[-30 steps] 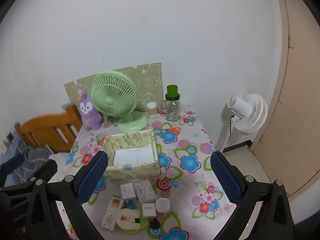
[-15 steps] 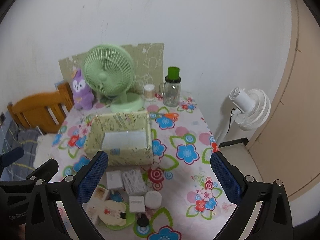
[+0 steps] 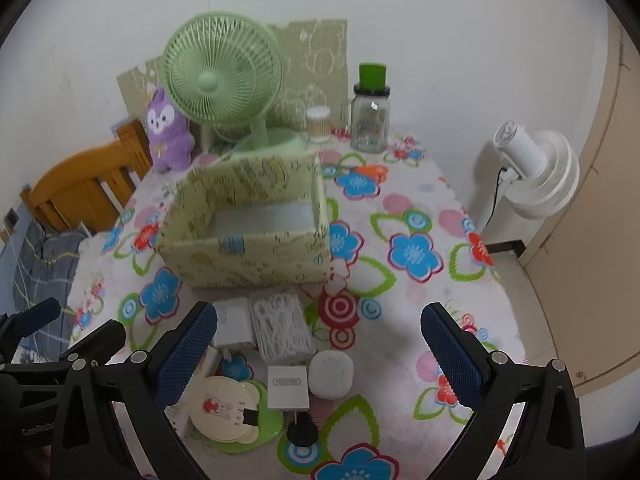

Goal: Organize rigid objects
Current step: 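Move left tool to the white labeled device while right tool approaches the clear floss box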

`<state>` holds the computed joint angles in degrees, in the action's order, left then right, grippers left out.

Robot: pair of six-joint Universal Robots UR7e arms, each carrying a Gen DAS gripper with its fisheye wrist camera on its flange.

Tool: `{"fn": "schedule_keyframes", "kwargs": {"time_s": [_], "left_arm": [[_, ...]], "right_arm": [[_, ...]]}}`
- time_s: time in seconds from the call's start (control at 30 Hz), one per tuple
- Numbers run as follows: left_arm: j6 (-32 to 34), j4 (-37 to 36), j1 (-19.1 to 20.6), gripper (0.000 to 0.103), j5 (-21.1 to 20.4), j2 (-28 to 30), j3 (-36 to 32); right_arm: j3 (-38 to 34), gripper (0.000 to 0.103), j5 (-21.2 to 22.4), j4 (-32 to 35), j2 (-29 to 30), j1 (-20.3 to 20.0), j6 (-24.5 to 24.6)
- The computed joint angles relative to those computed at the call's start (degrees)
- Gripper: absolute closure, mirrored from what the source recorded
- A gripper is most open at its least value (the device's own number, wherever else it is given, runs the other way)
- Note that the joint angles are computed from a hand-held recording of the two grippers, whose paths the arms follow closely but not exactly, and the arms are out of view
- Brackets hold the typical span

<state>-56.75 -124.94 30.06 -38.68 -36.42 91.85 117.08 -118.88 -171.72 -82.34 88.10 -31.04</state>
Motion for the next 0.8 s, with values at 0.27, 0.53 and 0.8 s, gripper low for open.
{"fn": "schedule_keyframes", "kwargs": {"time_s": [0.27, 0.53, 0.8], "left_arm": [[2.12, -2.62, 2.62, 0.0, -2.11, 1.93, 0.23], [6.29, -3.32, 4.86, 0.003, -4.25, 4.81, -0.75], [6.7, -3.0, 6.85, 0.011, -6.29, 6.8, -1.95]], "right_arm": [[-0.35, 0.0, 1.14, -1.99, 3.87, -2.67, -1.28], [-1.08, 0.0, 1.61, -3.44, 7.05, -4.62, -3.26], [-1.6, 0.0, 0.79, -3.13, 9.59, -5.47, -4.1]]}}
